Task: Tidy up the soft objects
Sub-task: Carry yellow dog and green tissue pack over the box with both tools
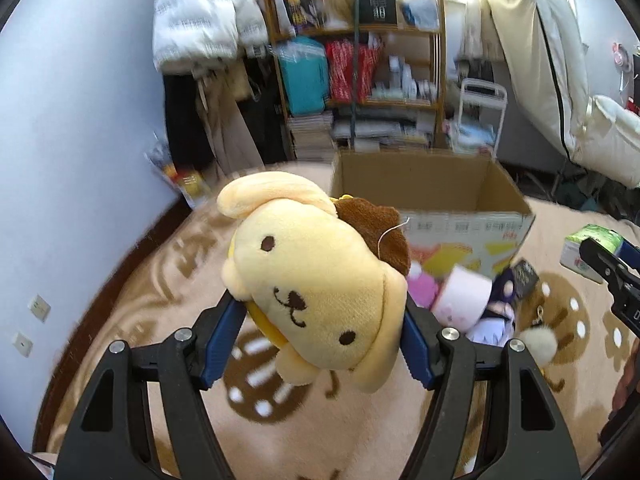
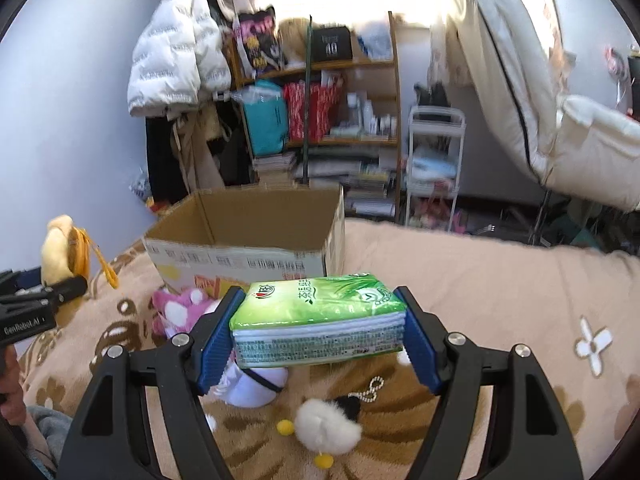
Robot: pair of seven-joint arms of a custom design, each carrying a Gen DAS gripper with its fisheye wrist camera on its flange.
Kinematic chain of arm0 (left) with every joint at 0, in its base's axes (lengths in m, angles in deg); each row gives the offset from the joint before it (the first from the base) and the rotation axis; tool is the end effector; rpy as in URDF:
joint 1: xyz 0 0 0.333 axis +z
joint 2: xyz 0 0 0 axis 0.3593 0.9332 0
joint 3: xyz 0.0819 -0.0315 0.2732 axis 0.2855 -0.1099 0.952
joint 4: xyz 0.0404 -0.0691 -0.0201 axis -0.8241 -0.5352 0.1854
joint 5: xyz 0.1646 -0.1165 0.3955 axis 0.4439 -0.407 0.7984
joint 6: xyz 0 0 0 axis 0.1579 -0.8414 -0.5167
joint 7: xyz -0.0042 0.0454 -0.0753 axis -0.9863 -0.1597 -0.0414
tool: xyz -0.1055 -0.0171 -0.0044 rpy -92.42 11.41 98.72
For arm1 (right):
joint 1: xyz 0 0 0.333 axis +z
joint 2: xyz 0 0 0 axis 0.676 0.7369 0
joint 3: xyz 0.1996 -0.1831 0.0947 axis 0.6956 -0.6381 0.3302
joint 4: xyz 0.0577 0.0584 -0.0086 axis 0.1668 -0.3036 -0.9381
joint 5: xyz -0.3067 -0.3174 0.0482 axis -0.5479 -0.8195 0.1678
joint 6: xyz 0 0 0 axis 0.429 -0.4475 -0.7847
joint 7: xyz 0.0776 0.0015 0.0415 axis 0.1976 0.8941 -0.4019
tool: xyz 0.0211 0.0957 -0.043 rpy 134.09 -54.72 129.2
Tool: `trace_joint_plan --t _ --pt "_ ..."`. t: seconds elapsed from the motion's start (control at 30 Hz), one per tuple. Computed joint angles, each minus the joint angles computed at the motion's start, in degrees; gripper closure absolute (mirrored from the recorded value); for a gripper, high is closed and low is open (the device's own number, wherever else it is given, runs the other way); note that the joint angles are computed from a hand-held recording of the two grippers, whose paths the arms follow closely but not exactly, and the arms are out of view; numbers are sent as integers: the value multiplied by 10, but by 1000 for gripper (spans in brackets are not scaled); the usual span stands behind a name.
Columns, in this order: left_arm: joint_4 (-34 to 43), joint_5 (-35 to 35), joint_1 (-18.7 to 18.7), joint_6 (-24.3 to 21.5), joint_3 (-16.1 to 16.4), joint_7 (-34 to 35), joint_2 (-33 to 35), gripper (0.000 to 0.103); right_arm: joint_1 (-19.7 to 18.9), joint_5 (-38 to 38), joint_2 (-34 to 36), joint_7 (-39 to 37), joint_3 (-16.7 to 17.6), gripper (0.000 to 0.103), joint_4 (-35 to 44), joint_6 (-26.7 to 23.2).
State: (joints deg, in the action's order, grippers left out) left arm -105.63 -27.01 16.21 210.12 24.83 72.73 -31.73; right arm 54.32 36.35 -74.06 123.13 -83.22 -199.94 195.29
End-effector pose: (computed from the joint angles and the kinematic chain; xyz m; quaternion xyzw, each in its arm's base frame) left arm 0.5458 -0.1814 0.4837 -0.7094 0.5641 -0.2068 0.3685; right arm 0.6122 0.0738 0.4708 -0.6917 0.5419 -0.2421 0.4114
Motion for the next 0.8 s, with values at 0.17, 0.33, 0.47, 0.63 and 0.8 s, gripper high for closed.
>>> trace_joint_plan --t 0.17,0.33,0.47,0.63,0.8 --pt "-8 68 15 2 -15 -62 -34 33 19 100 -20 -101 -6 24 2 19" --pt "2 118 27 -1 -24 -97 -49 33 30 173 -26 -176 -10 24 22 19" --pt "22 141 33 9 -25 -106 -50 33 31 209 -12 -214 -7 24 56 17" --pt "69 173 40 20 -26 -116 -28 33 25 251 20 -262 4 24 114 21" --pt "128 200 40 35 -19 -111 19 33 11 235 59 -255 16 24 173 16"
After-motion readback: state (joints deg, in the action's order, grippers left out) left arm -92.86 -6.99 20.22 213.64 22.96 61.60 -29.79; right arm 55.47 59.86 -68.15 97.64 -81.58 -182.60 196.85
